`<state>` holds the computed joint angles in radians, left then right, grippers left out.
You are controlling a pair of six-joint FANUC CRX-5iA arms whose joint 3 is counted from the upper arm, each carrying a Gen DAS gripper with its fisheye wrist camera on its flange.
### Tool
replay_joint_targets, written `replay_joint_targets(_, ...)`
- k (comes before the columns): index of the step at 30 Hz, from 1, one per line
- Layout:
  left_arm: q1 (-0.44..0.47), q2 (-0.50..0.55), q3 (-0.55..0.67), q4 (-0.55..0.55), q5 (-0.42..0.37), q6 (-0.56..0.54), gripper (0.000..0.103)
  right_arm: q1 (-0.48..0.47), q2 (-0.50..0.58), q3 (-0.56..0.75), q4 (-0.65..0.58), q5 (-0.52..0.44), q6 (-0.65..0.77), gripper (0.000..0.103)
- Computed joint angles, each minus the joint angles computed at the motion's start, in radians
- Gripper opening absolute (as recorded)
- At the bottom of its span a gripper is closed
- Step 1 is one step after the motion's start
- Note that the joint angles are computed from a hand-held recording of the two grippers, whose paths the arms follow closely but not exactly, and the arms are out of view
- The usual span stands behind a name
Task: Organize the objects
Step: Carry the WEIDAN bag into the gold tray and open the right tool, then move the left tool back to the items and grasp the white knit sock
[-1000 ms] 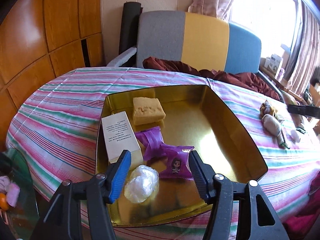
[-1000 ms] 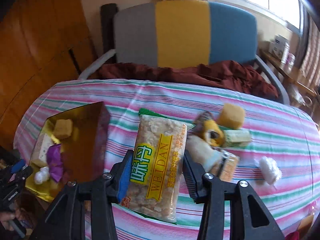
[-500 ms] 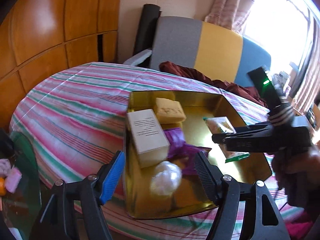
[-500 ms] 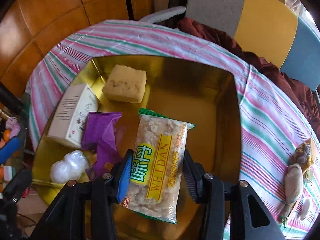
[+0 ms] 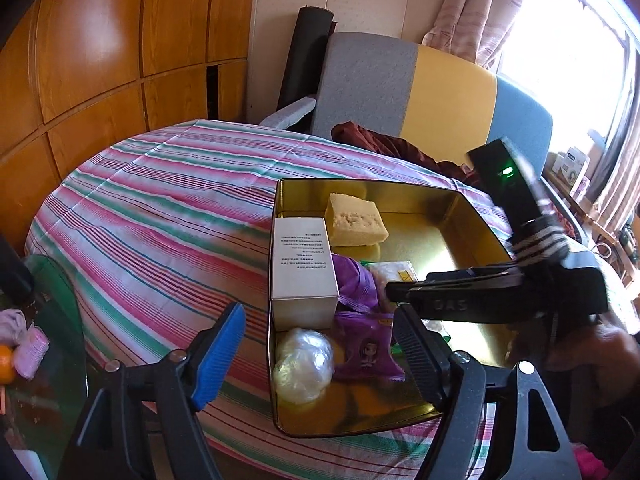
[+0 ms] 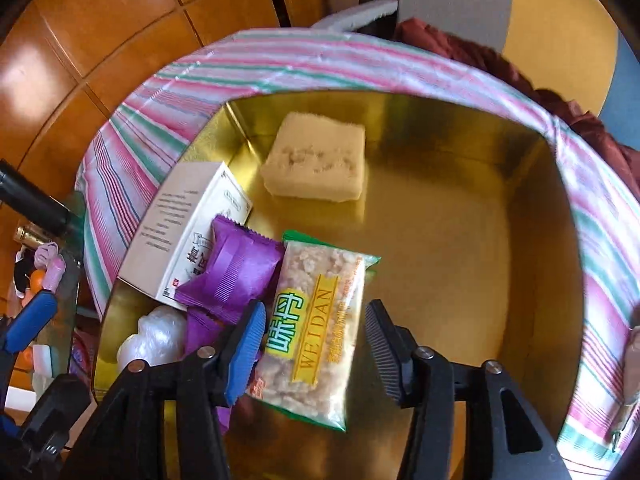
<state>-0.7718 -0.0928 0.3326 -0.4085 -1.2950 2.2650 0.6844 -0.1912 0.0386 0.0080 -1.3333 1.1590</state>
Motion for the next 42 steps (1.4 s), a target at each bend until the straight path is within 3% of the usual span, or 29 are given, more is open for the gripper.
replay_joint_targets(12, -0.056, 0.042, 0.066, -0.051, -0.056, -0.01, 0.082, 0.007, -0.187, -0.123, 0.134, 0.062, -0.099, 0.054)
replay_joint_targets(20, -0.104, 0.088, 0.137, -0.074, -0.067, -0.058, 0.082, -0.084, -0.303, -0.166, 0.2, 0.057, -0.129, 0.054)
replay_joint_targets(26, -0.124, 0.136, 0.191, -0.053, -0.063, -0.113, 0.082, -0.235, -0.337, -0.165, 0.206, 0.039, -0.086, 0.054)
replay_joint_targets(33, -0.147, 0.205, 0.262, -0.014, -0.053, -0.186, 0.082, -0.496, -0.328, -0.163, 0.197, 0.035, 0.016, 0.054)
replay_joint_targets(39, -0.164, 0.276, 0.341, 0.023, -0.054, -0.251, 0.082, -0.728, -0.296, -0.206, 0.208, 0.094, 0.035, 0.054)
replay_joint_targets(42, -0.168, 0.323, 0.397, 0.055, -0.058, -0.288, 0.082, -0.867, -0.25, -0.173, 0.106, 0.069, 0.018, 0.054)
